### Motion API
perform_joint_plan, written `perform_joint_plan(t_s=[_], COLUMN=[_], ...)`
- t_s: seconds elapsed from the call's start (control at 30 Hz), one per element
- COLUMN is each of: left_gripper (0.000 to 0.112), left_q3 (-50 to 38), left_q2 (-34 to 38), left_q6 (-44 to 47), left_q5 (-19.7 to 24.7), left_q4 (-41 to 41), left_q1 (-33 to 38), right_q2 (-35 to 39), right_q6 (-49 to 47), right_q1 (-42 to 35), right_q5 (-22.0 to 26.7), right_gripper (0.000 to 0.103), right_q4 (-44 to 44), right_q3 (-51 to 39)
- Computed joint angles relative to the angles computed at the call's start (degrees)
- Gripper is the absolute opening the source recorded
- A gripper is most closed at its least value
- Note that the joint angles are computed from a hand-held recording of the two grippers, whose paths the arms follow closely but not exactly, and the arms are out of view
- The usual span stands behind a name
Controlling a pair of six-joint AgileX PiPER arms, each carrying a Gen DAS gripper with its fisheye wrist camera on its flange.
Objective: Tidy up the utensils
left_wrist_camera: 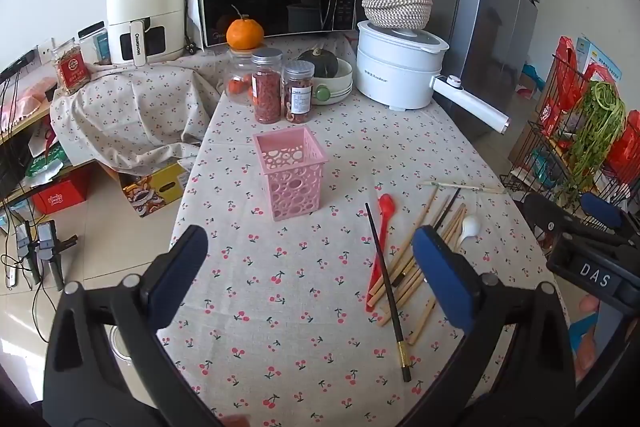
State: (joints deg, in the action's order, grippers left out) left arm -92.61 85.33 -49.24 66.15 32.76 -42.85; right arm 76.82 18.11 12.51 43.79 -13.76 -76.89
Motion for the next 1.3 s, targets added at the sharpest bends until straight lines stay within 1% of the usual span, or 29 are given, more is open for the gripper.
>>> perform_joint_plan(t_s=[1.3], left_gripper=[0.102], left_q3=[-0.32], left_q2=[0.15], left_q6=[0.35], left_q5=[0.14], left_q4=[-0.27], left_q1=[0.19], right_q2=[0.18], right_q6=[-0.38], right_q1=[-0.02], right_q5=[-0.08], right_gripper=[0.103], right_q4=[0.95], right_q3=[0.52])
